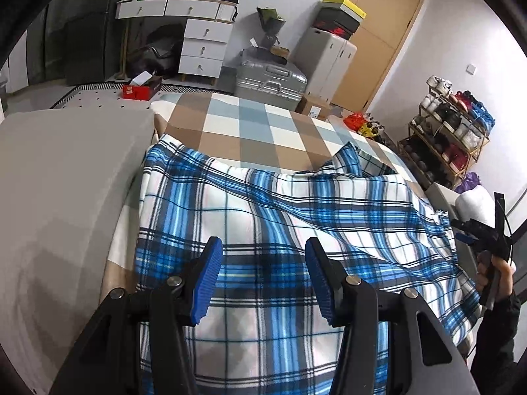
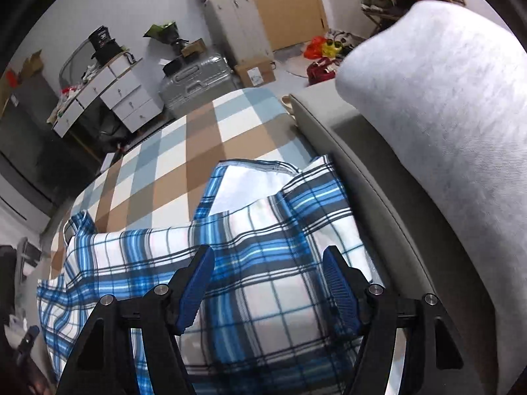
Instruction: Fold large clothes
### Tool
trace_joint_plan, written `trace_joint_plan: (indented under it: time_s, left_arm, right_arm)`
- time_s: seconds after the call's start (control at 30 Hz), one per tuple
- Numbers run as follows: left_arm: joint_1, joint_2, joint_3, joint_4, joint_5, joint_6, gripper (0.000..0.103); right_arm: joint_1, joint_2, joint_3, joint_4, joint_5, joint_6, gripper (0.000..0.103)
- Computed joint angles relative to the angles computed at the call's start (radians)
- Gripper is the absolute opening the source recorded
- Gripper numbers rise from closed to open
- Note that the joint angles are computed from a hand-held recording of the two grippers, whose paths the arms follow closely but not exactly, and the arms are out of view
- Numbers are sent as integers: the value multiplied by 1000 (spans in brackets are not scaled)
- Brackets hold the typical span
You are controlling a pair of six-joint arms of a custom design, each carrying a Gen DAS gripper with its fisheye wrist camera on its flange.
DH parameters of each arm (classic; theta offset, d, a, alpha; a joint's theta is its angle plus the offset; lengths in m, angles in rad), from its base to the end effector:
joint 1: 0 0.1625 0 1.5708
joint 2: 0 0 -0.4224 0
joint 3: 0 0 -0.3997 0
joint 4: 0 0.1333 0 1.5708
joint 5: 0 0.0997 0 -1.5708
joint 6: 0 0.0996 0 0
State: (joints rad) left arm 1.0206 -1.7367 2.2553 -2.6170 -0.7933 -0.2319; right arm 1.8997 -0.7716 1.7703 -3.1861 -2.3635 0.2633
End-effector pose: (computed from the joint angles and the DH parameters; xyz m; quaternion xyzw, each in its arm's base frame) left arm -0.0356 -0.4466 0.3698 0.0440 0.8977 -0.3626 0.2463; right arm 0.2660 -0.5864 0.1216 -0.0883 -0.8824 0.3751 0.2702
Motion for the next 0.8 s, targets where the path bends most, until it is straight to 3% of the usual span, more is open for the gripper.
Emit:
trace_joint_plan:
  time_s: [0.1, 0.2, 0.3, 0.37, 0.4, 0.43, 0.47, 0.53, 0.57, 0.67, 0.8]
  left_arm:
    - [18, 6, -13, 11, -8, 2, 46]
    - [28, 19, -23, 22, -18, -10, 46]
    - [34, 24, -27, 33, -31, -13, 46]
    - [31, 21, -25, 43, -31, -16, 46]
    - [29, 19, -23, 48, -31, -17, 46]
    - [27, 16, -23, 53, -30, -18, 46]
    - [26, 14, -23, 58, -28, -21, 46]
    - [28, 13, -26, 63, -31, -21, 46]
    - [28, 11, -27, 68, -30, -24, 46]
    - [25, 7, -25, 71, -26, -24, 46]
    - [27, 7, -27, 76, -27, -28, 46]
  right_arm:
    - [-3, 5, -9, -9, 24, -57, 68]
    - [-5, 30, -46, 22, -8, -102, 68]
    - [-28, 44, -78, 99, -30, -57, 66]
    - [-44, 53, -87, 121, -29, -51, 49]
    - [-36, 71, -92, 79, -69, -94, 41]
    - [-31, 89, -106, 78, -119, -122, 15]
    - [-29, 91, -108, 79, -127, -130, 3]
    - [-30, 80, -91, 46, -92, -135, 2]
    - [-19, 88, -86, -14, -109, -185, 2]
    - [1, 55, -25, -179, -6, -280, 1]
    - [-16, -52, 155, -494, 404, -379, 1]
